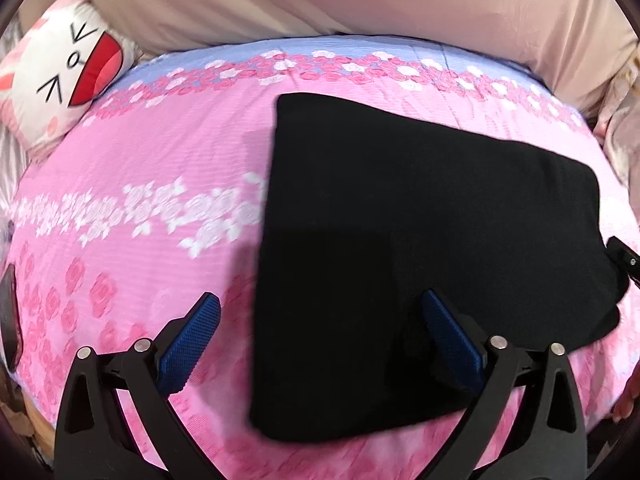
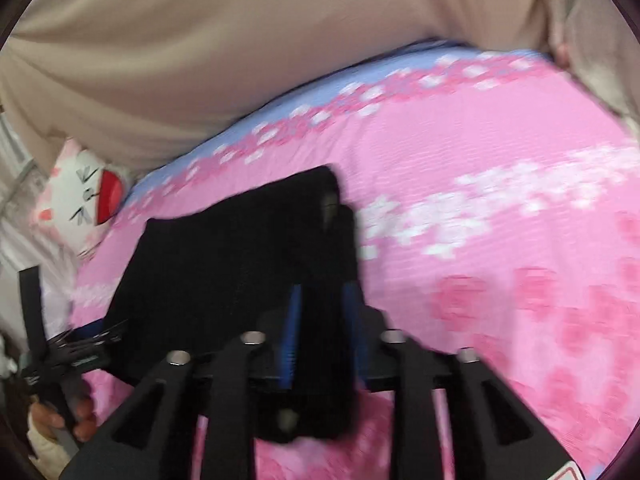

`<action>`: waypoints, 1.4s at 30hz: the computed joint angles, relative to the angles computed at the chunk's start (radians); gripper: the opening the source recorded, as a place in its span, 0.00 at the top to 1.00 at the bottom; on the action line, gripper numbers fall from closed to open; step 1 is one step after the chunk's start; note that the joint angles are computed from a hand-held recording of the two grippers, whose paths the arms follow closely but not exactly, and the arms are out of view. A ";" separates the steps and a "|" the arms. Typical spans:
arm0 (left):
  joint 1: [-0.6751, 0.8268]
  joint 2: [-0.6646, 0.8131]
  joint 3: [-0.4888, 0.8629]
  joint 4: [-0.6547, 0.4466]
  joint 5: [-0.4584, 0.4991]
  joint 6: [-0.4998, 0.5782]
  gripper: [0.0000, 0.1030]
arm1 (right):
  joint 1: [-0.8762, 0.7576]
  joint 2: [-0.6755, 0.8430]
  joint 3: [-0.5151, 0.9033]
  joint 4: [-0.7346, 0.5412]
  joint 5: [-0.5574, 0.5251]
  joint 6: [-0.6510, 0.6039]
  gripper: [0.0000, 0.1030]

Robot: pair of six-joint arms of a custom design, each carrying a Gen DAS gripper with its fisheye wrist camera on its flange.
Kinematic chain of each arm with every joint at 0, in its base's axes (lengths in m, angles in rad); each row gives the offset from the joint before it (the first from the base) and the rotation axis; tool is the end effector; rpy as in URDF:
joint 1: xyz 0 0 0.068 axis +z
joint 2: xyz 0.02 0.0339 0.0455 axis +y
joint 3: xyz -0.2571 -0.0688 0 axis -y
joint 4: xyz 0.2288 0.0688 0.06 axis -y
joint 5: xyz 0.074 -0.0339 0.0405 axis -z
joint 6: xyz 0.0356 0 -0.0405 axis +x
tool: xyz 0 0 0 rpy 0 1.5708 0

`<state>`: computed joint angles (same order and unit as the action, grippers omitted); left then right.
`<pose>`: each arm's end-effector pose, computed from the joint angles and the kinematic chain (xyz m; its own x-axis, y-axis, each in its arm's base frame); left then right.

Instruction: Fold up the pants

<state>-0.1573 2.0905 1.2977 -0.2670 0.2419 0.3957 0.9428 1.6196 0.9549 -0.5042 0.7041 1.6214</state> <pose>0.3978 -0.0717 0.1211 -0.6917 0.4886 -0.5318 0.5792 0.8152 -0.0043 0.1886 0.2205 0.1833 -0.4401 0.6895 -0.5752 0.5637 0.7108 0.4208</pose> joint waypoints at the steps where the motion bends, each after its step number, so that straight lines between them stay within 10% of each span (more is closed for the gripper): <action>1: 0.026 -0.003 0.010 -0.027 0.025 0.002 0.05 | 0.009 -0.027 -0.032 0.020 0.002 0.003 0.55; 9: 0.178 0.185 0.264 -0.345 0.260 -0.038 0.04 | 0.040 -0.014 -0.159 0.384 -0.075 -0.003 0.45; 10: 0.175 0.173 0.241 -0.319 0.256 -0.027 0.10 | 0.048 0.004 -0.128 0.346 -0.067 -0.005 0.49; 11: 0.170 0.166 0.230 -0.309 0.253 -0.001 0.16 | 0.042 0.027 -0.074 0.270 -0.076 -0.013 0.74; 14: 0.167 0.146 0.235 -0.359 0.290 0.061 0.41 | 0.072 -0.012 -0.036 0.209 -0.025 -0.033 0.83; 19: 0.132 0.088 0.110 -0.185 0.165 0.033 0.12 | 0.049 0.008 -0.155 0.334 -0.101 0.010 0.81; 22: 0.131 0.065 0.096 -0.191 0.152 0.016 0.09 | 0.084 -0.041 -0.153 0.291 -0.052 0.066 0.68; 25: 0.131 0.063 0.120 -0.227 0.142 -0.006 0.05 | 0.111 -0.019 0.006 -0.013 0.013 0.130 0.24; 30: 0.166 0.247 0.397 -0.549 0.319 -0.017 0.05 | 0.053 -0.071 -0.128 0.244 -0.045 0.062 0.22; 34: 0.171 0.271 0.430 -0.574 0.355 -0.031 0.05 | -0.024 0.000 -0.202 0.450 -0.213 0.046 0.22; 42: 0.105 0.305 0.461 -0.532 0.370 -0.032 0.15 | -0.054 0.063 -0.222 0.658 -0.181 -0.007 0.18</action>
<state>-0.0520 2.3953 1.7585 -0.7993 0.6115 0.3633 0.8884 1.6830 0.7324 0.1535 0.5228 1.6146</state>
